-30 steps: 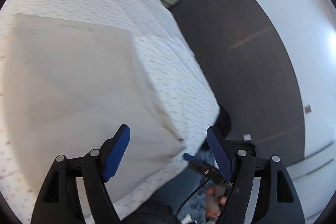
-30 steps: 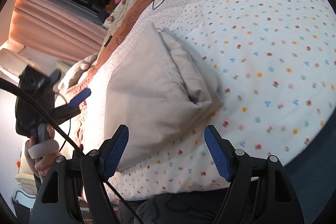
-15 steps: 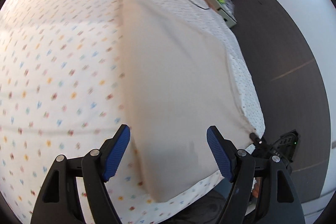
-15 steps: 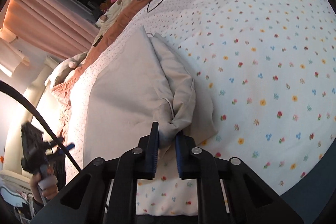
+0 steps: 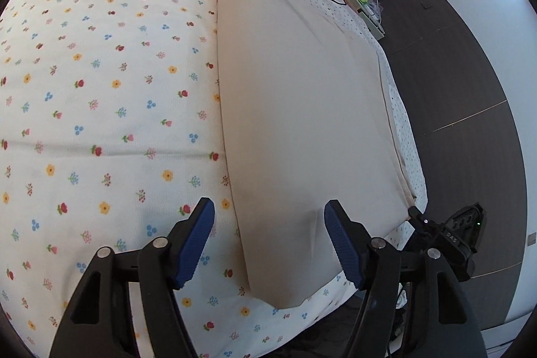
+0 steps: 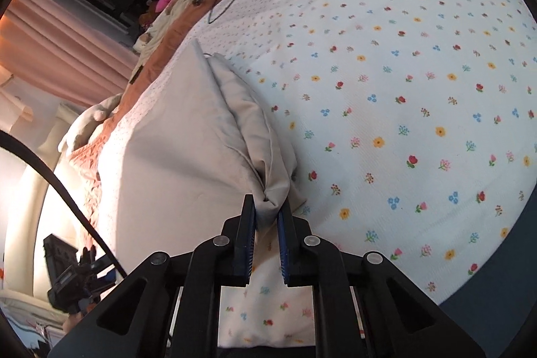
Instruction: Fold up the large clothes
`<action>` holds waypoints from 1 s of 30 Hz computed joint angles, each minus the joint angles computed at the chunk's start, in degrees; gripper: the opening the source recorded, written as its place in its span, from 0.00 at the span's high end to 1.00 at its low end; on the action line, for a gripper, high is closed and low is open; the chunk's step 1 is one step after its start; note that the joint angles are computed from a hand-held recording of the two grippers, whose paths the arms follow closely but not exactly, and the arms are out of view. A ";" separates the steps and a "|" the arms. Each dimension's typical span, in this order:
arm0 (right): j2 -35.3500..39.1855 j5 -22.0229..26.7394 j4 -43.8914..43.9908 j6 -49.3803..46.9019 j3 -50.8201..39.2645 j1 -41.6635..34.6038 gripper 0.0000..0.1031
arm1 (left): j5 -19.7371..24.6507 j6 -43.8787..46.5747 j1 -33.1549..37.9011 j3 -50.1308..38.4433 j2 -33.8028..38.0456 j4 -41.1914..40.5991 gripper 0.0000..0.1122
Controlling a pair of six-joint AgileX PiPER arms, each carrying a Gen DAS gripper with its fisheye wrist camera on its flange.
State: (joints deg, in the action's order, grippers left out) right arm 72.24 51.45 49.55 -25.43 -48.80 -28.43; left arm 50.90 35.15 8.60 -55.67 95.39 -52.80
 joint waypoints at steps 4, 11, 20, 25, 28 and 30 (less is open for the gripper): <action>0.25 5.32 -2.45 -2.05 -4.48 -3.00 0.66 | -0.71 -0.52 -1.13 -1.71 1.02 -0.43 0.39; 5.61 10.14 -3.40 -4.59 -14.19 -3.40 0.18 | -2.29 -2.92 -3.18 -6.22 3.87 0.54 0.39; 21.41 9.83 -11.96 2.30 -34.81 6.91 0.18 | -1.98 -6.10 -2.54 -14.82 9.61 3.24 0.39; 32.01 11.68 -16.09 7.10 -49.74 12.44 0.20 | -1.75 -8.93 -2.42 -21.94 14.70 5.28 0.39; 39.82 14.93 -18.66 10.32 -61.22 15.39 0.24 | -1.23 -10.99 -2.60 -26.45 17.64 6.93 0.44; 44.74 17.24 -20.55 12.41 -68.95 16.96 0.24 | -1.23 -12.18 -2.94 -28.45 19.02 7.90 0.45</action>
